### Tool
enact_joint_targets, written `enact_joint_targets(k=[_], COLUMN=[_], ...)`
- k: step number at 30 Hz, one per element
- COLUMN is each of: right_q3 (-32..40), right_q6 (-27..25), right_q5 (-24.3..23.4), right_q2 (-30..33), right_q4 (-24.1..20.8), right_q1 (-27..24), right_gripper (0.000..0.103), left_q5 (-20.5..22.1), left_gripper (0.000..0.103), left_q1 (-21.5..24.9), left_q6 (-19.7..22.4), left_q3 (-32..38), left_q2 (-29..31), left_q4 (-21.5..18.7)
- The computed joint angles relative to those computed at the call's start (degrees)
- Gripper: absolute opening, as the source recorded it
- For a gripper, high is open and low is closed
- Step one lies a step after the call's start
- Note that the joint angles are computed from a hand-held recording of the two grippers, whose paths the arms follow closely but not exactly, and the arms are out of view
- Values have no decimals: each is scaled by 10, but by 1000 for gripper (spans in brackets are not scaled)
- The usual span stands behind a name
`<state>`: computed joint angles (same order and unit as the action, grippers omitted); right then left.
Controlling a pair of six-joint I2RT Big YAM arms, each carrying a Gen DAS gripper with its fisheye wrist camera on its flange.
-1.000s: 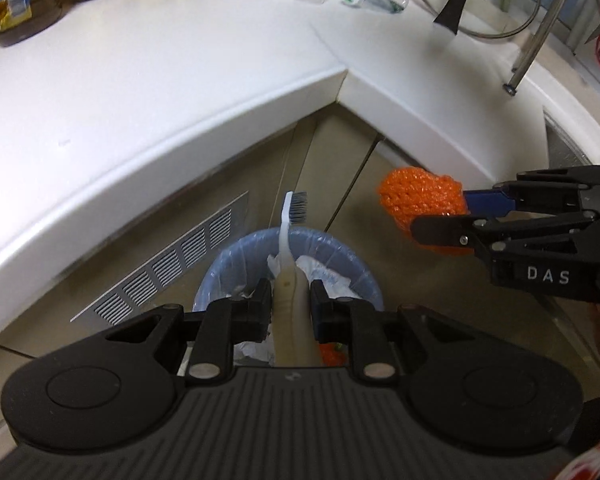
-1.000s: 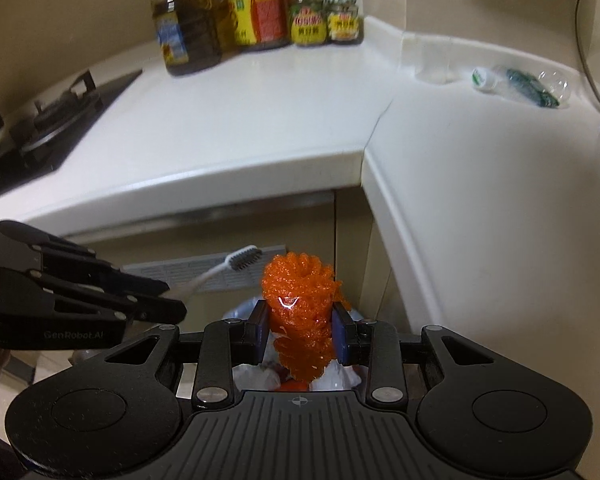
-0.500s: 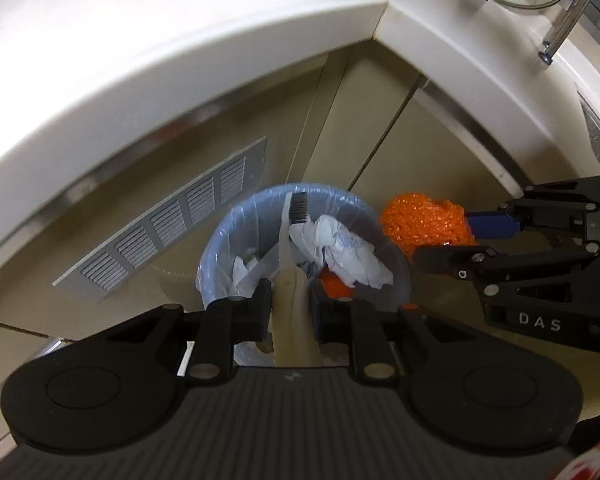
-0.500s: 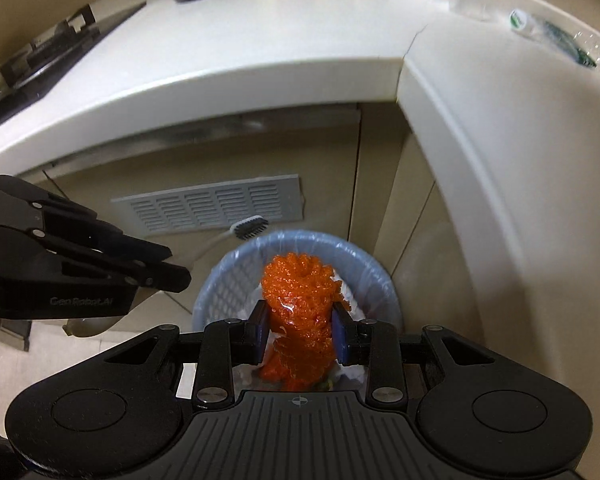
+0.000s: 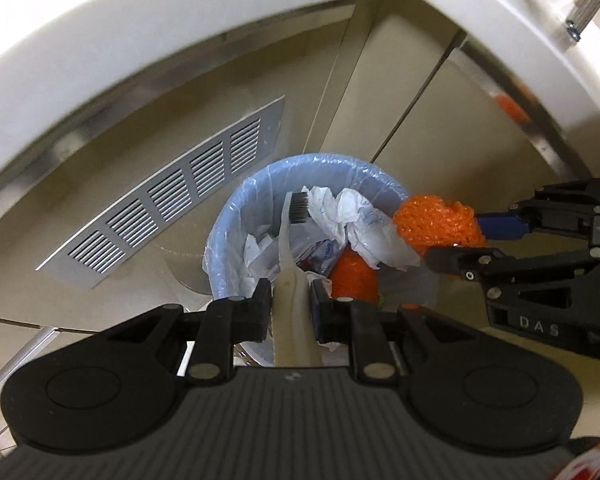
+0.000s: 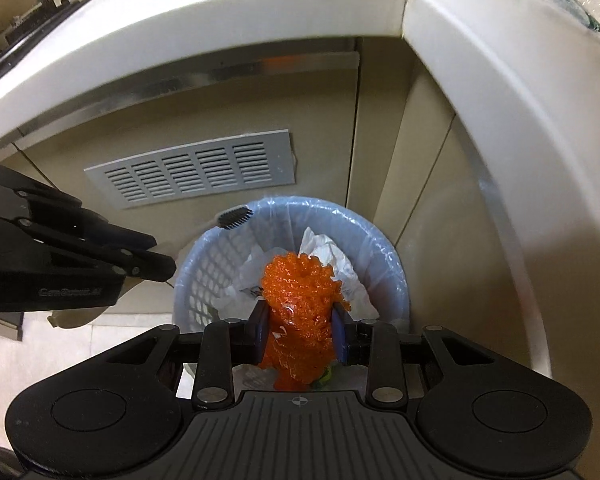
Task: Collect trash
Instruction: 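Open both tools to drop the toothbrush and mesh bag into the wastebasket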
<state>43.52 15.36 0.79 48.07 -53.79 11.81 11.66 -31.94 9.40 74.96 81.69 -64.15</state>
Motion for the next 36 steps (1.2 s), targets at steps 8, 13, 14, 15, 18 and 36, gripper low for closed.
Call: enact_joint_targets(k=[8, 13, 14, 15, 18, 36], right_q3=[-15, -25, -27, -29, -34, -41], right_q6=[-2, -3, -4, -5, -6, -5], right_q5=[-5, -11, -12, -14, -16, -23], right_q2=[28, 44, 46, 48, 51, 56], right_q4=[27, 43, 46, 49, 54, 69], right_q1=[-7, -13, -15, -17, -21, -27], right_gripper=[32, 32, 32, 32, 32, 32], left_q5=[-24, -34, -35, -35, -39, -40], left_gripper=[18, 18, 18, 18, 18, 22], left_q1=[-13, -15, -15, -16, -18, -12], left_q6=[-18, -40, -45, -48, -58, -64], left_q3=[-8, -10, -11, -11, -10, -27], left_q2=[33, 55, 59, 63, 76, 58], left_q4=[28, 40, 42, 44, 47, 63])
